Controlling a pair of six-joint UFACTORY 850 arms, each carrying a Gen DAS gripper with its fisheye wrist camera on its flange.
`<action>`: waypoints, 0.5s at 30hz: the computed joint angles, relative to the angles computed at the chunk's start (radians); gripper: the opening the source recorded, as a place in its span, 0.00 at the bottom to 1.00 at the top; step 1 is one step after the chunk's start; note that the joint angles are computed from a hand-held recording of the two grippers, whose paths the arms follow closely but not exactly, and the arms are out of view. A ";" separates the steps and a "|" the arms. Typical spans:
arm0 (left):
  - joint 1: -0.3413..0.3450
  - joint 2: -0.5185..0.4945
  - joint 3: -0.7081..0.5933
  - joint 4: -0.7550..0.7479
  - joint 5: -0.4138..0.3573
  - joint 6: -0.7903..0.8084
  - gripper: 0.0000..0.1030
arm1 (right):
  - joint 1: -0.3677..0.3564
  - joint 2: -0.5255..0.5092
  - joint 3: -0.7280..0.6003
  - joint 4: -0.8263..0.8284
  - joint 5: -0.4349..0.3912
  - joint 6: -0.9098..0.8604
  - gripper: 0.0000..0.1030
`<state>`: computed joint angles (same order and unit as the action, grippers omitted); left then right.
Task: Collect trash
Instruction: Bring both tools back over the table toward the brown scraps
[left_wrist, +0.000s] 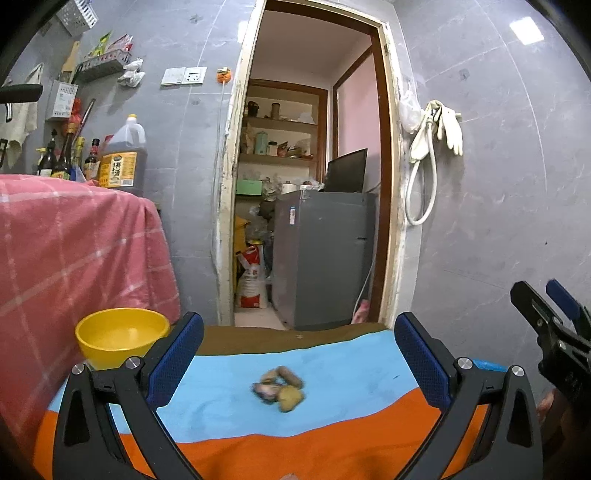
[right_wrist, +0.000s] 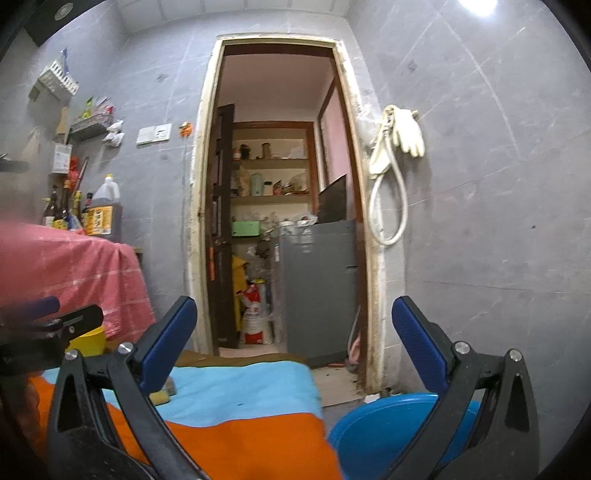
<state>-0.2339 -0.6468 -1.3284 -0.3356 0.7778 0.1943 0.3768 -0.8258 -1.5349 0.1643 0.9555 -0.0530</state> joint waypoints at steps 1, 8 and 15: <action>0.005 0.003 0.010 0.004 0.006 0.007 0.99 | 0.004 -0.002 -0.003 -0.008 -0.004 -0.003 1.00; 0.049 0.007 0.042 0.006 0.009 0.035 0.99 | 0.022 -0.026 -0.045 -0.066 -0.056 -0.012 1.00; 0.093 -0.026 -0.013 0.001 -0.096 0.030 0.99 | 0.040 -0.078 -0.151 -0.149 -0.178 0.003 1.00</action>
